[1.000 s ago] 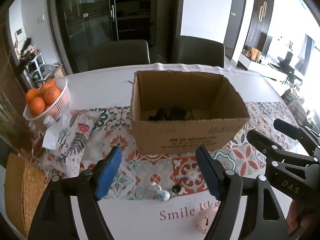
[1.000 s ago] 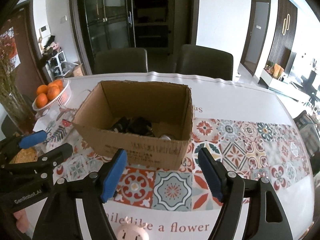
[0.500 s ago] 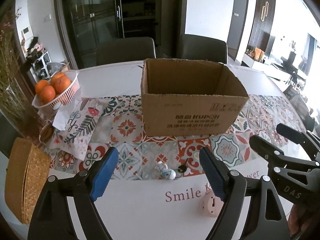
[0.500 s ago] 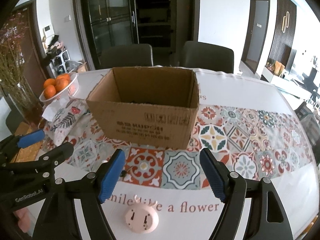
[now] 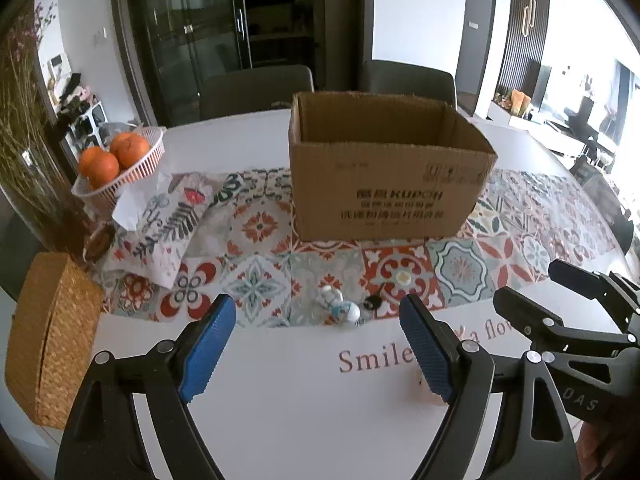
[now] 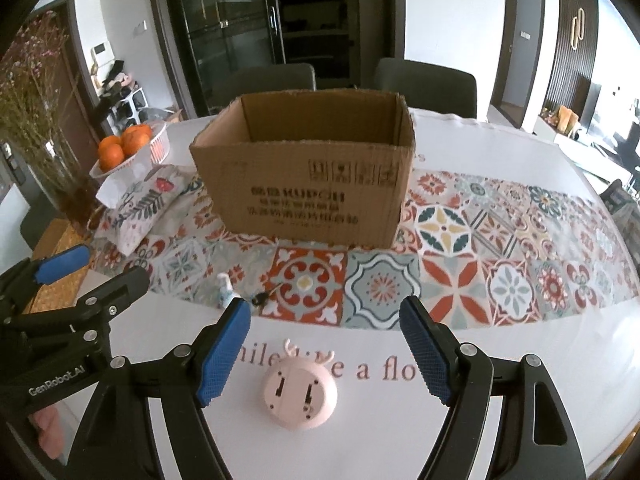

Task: Organize rigid objects
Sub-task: 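Move both tools back toward the figurine and pink device, then grasp the white figurine keychain with left tool while right tool grasps pink deer device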

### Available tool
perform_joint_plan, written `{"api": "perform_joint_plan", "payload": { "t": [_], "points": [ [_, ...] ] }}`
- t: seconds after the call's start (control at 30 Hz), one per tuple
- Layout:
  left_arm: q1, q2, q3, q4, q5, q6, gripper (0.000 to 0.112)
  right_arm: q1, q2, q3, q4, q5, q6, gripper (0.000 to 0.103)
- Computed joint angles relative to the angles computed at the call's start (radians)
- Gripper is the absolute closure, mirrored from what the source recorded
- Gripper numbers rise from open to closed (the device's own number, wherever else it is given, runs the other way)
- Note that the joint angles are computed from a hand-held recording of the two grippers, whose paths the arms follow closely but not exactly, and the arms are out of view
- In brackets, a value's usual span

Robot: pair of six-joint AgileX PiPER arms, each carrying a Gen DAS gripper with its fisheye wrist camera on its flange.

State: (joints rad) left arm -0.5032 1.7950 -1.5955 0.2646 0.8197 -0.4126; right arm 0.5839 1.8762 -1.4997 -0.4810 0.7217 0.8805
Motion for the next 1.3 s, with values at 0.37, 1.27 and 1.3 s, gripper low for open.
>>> {"api": "perform_joint_plan", "payload": {
  "t": [0.37, 1.27, 1.3],
  "points": [
    [0.009, -0.066, 0.193, 0.048, -0.132, -0.06, 0.028, 0.051, 0.002, 0.086, -0.059, -0.05, 0.119, 0.025],
    [0.088, 0.012, 0.307, -0.252, -0.373, 0.449, 0.029, 0.161, 0.084, 0.206, -0.288, -0.067, 0.636, 0.021],
    [0.093, 0.022, 0.305, -0.273, -0.382, 0.486, 0.029, 0.161, 0.09, 0.2, -0.281, -0.064, 0.63, 0.021]
  ]
}}
